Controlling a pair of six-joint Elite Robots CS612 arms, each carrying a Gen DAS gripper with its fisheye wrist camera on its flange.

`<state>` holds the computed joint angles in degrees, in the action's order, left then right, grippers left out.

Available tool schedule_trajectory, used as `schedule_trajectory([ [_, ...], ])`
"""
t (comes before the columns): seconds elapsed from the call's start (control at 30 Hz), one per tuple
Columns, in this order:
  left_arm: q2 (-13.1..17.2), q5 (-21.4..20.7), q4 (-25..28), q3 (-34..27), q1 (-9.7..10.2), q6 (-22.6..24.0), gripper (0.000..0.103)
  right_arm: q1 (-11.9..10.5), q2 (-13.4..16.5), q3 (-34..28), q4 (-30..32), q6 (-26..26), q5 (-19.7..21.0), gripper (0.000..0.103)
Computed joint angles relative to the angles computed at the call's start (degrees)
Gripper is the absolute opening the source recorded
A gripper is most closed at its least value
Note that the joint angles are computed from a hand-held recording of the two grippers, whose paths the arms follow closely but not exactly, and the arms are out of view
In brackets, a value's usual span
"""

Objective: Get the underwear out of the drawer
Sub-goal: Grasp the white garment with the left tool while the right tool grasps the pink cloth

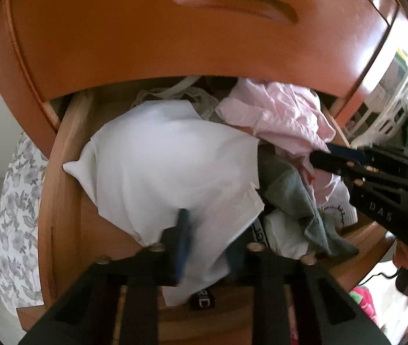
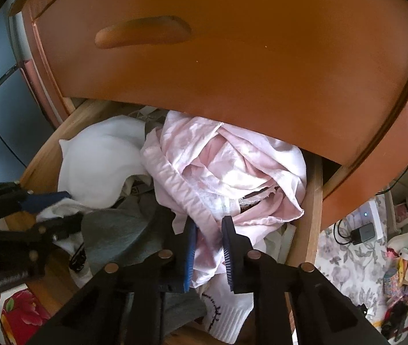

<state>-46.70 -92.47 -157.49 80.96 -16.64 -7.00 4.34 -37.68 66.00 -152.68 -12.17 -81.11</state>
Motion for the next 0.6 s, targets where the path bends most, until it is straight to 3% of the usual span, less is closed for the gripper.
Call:
schedule_trajectory([
  [0.07, -0.06, -0.83, -1.50, 0.29, 0.40, -1.34, 0.010, -0.14, -0.14, 0.33, -0.26, 0.38, 0.34, 0.017],
  [0.23, -0.13, -1.36, -5.81, 1.01, 1.14, -4.18, 0.005, -0.28, 0.00, 0.55, -1.09, 0.84, 0.72, 0.010],
  [0.4, -0.31, 0.94, -10.08, 1.75, 1.54, -7.82, 0.004, -0.19, -0.62, 1.68, -3.16, 1.87, 0.63, 0.006],
  [0.6, -1.24, 4.36, -15.27, 3.61, 1.51, -11.13, 0.003, -0.13, -1.91, 4.36, -10.78, 3.14, -1.72, 0.005],
])
